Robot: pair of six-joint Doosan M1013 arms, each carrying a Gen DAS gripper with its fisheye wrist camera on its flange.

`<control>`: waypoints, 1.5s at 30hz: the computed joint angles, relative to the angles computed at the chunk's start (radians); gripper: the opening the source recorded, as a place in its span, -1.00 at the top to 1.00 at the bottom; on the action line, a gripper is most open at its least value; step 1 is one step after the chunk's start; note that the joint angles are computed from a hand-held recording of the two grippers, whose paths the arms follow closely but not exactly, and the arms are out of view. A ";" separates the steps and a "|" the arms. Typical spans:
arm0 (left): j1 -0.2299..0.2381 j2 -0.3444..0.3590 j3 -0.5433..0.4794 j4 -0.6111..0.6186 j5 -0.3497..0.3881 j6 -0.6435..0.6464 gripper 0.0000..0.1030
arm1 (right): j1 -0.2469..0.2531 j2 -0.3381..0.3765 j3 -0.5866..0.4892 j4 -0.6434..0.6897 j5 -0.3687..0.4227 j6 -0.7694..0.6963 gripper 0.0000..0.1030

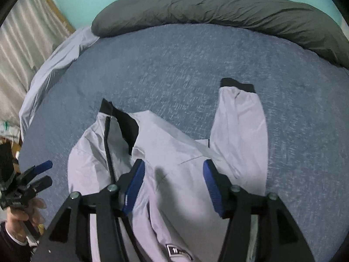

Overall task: Fold clothes
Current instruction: 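Lower the jacket onto the bed with the right gripper, spreading it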

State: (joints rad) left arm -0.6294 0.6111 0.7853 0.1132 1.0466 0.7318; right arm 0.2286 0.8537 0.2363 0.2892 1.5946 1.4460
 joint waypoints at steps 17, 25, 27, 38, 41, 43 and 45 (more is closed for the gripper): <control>0.026 0.053 -0.034 -0.073 -0.015 0.022 -0.99 | 0.045 -0.041 0.122 -0.078 -0.118 -0.272 -0.18; 0.027 0.100 -0.118 -0.051 0.034 0.047 -0.99 | 0.060 -0.034 0.137 -0.165 -0.131 -0.267 -0.17; 0.026 0.113 -0.135 -0.040 0.048 0.063 -0.99 | 0.059 -0.032 0.136 -0.171 -0.132 -0.258 -0.11; 0.032 0.124 -0.129 -0.070 0.042 0.107 -0.99 | 0.050 -0.046 0.172 -0.150 -0.159 -0.270 0.58; 0.032 0.119 -0.119 -0.070 0.036 0.113 -0.99 | 0.047 -0.059 0.198 -0.143 -0.187 -0.272 0.65; 0.033 0.120 -0.122 -0.071 0.047 0.109 -0.99 | 0.045 -0.062 0.204 -0.136 -0.193 -0.268 0.66; 0.031 0.121 -0.128 -0.055 0.063 0.101 -0.99 | 0.043 -0.066 0.210 -0.132 -0.199 -0.266 0.67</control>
State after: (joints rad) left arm -0.5981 0.7324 0.6572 0.0582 1.1094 0.8325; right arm 0.2715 0.7878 0.4468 0.1574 1.3960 1.1797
